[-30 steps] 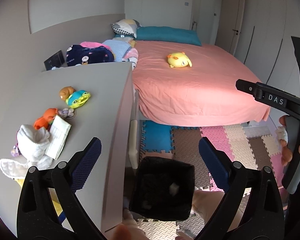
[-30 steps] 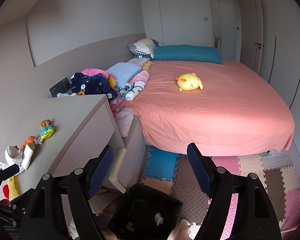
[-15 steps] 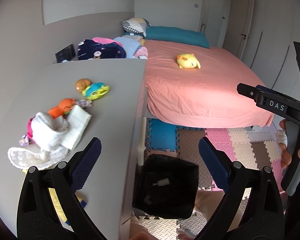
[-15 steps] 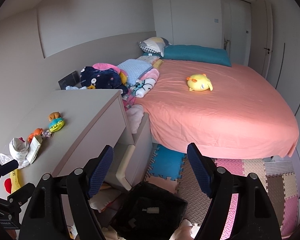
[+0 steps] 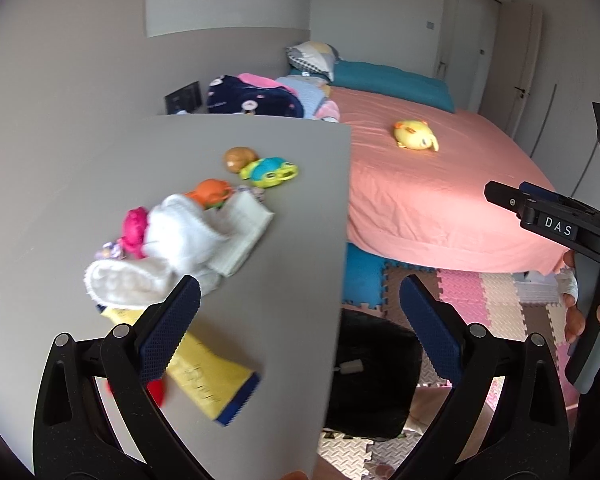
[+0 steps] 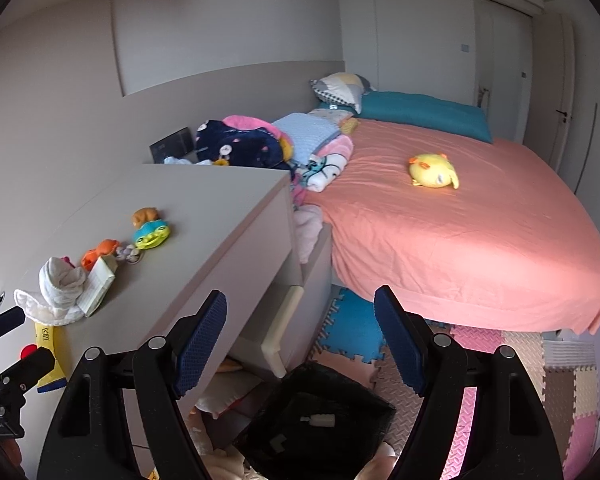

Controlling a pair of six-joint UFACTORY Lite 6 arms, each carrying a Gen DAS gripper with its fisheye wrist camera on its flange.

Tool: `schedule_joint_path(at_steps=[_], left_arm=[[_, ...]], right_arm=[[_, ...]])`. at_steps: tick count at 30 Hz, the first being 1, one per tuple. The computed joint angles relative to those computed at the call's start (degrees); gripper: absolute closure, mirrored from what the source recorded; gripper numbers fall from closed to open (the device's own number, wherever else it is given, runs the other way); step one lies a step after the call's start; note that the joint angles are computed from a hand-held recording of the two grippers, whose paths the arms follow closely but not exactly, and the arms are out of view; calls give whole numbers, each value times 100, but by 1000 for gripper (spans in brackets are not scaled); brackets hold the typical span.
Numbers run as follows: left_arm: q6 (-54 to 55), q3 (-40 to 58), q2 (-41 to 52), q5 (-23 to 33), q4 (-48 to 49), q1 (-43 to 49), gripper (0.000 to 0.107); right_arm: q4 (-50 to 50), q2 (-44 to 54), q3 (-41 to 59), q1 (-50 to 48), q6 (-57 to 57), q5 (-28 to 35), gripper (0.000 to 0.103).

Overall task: Collect trash
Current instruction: 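Move both grippers back over the desk toward the red heart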

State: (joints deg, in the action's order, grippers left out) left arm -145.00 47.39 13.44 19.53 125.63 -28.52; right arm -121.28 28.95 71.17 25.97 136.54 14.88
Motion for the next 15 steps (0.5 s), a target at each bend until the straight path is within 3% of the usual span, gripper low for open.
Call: schedule_joint_path(at_steps=[15], left_arm=[[-403,-1481,-1173,161,363,759,11]], right_arm=[[1403,876,1143,670,-1372,-103,26]])
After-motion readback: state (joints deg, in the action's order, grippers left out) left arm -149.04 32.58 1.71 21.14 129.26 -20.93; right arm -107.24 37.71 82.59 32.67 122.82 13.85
